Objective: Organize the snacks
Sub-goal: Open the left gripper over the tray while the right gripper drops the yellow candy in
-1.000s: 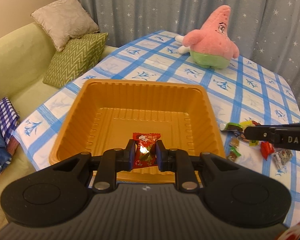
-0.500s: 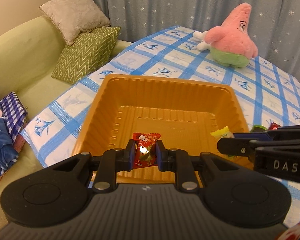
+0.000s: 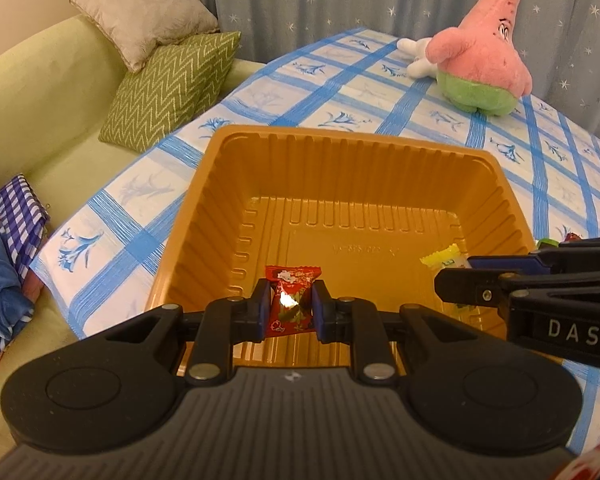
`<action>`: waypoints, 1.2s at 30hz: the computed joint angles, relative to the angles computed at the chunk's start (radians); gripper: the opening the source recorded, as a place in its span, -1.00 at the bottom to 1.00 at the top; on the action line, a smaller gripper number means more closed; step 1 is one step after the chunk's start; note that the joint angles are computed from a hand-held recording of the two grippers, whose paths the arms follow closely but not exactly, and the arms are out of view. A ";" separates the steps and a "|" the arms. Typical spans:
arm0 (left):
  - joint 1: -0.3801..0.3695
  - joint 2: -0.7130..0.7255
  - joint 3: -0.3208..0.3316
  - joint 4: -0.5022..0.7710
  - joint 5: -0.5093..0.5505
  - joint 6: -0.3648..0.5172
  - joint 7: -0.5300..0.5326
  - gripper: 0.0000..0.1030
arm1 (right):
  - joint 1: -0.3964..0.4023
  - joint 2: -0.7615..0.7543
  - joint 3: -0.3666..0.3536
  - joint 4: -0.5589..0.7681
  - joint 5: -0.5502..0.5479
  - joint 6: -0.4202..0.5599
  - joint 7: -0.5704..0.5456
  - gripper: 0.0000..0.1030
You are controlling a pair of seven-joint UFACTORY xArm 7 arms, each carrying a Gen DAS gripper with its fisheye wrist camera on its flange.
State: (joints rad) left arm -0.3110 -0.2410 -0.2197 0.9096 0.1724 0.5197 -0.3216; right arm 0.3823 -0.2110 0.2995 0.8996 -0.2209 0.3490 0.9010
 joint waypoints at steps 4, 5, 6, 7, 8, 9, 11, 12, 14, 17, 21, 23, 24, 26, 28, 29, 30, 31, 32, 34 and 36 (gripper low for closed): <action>-0.006 0.022 0.011 0.010 -0.022 0.001 0.025 -0.61 | -0.002 0.013 0.000 0.010 -0.004 0.007 0.006 -0.57; -0.008 0.027 0.014 0.013 -0.029 0.003 0.034 -0.61 | -0.002 0.016 -0.001 0.012 -0.005 0.008 0.006 -0.57; -0.007 0.029 0.014 0.014 -0.028 0.003 0.034 -0.61 | -0.002 0.018 -0.002 0.013 -0.006 0.010 0.008 -0.57; -0.007 0.030 0.014 0.015 -0.028 0.003 0.035 -0.61 | -0.002 0.019 -0.002 0.015 -0.008 0.011 0.012 -0.57; -0.011 0.032 0.019 0.017 -0.040 0.003 0.049 -0.58 | -0.003 0.020 -0.002 0.016 -0.010 0.012 0.016 -0.57; -0.013 0.033 0.023 0.018 -0.051 0.005 0.060 -0.56 | -0.002 0.022 -0.003 0.017 -0.011 0.013 0.019 -0.57; -0.014 0.031 0.025 0.020 -0.061 0.009 0.071 -0.46 | -0.001 0.023 -0.006 0.018 -0.009 0.014 0.022 -0.57; -0.013 0.028 0.026 0.019 -0.063 0.008 0.075 -0.45 | -0.002 0.025 -0.006 0.020 -0.010 0.015 0.026 -0.57; -0.014 0.021 0.030 0.016 -0.077 0.012 0.090 -0.45 | 0.000 0.027 -0.009 0.020 -0.007 0.011 0.027 -0.57; -0.014 0.007 0.035 0.011 -0.095 0.023 0.110 -0.45 | 0.002 0.035 -0.009 0.026 -0.008 0.008 0.027 -0.57; -0.009 -0.010 0.038 0.002 -0.112 0.034 0.125 -0.45 | 0.006 0.050 -0.007 0.039 -0.020 0.000 0.034 -0.57; -0.005 -0.021 0.037 -0.005 -0.113 0.036 0.123 -0.45 | 0.007 0.059 -0.006 0.045 -0.030 -0.012 0.038 -0.57; -0.004 -0.028 0.037 -0.010 -0.116 0.037 0.123 -0.45 | 0.006 0.064 -0.004 0.049 -0.042 -0.018 0.047 -0.57; -0.003 -0.043 0.039 -0.022 -0.124 0.036 0.125 -0.43 | 0.002 0.071 0.000 0.048 -0.070 -0.051 0.077 -0.57; -0.001 -0.055 0.037 -0.030 -0.126 0.040 0.123 -0.41 | 0.005 0.078 -0.003 0.048 -0.069 -0.075 0.089 -0.56; -0.001 -0.061 0.036 -0.034 -0.128 0.043 0.123 -0.40 | 0.008 0.081 -0.006 0.049 -0.061 -0.080 0.089 -0.54; -0.001 -0.067 0.035 -0.037 -0.130 0.048 0.123 -0.40 | 0.016 0.081 -0.013 0.048 -0.042 -0.085 0.076 -0.51; -0.001 -0.073 0.035 -0.040 -0.133 0.051 0.123 -0.40 | 0.023 0.078 -0.018 0.045 -0.023 -0.086 0.063 -0.49; -0.003 -0.079 0.035 -0.043 -0.137 0.055 0.123 -0.39 | 0.025 0.074 -0.017 0.044 -0.016 -0.080 0.060 -0.43; -0.005 -0.094 0.034 -0.051 -0.145 0.060 0.122 -0.35 | 0.026 0.057 -0.015 0.035 -0.011 -0.073 0.060 -0.27; -0.009 -0.112 0.033 -0.060 -0.153 0.064 0.120 -0.33 | 0.021 0.030 -0.006 0.016 -0.016 -0.073 0.076 -0.10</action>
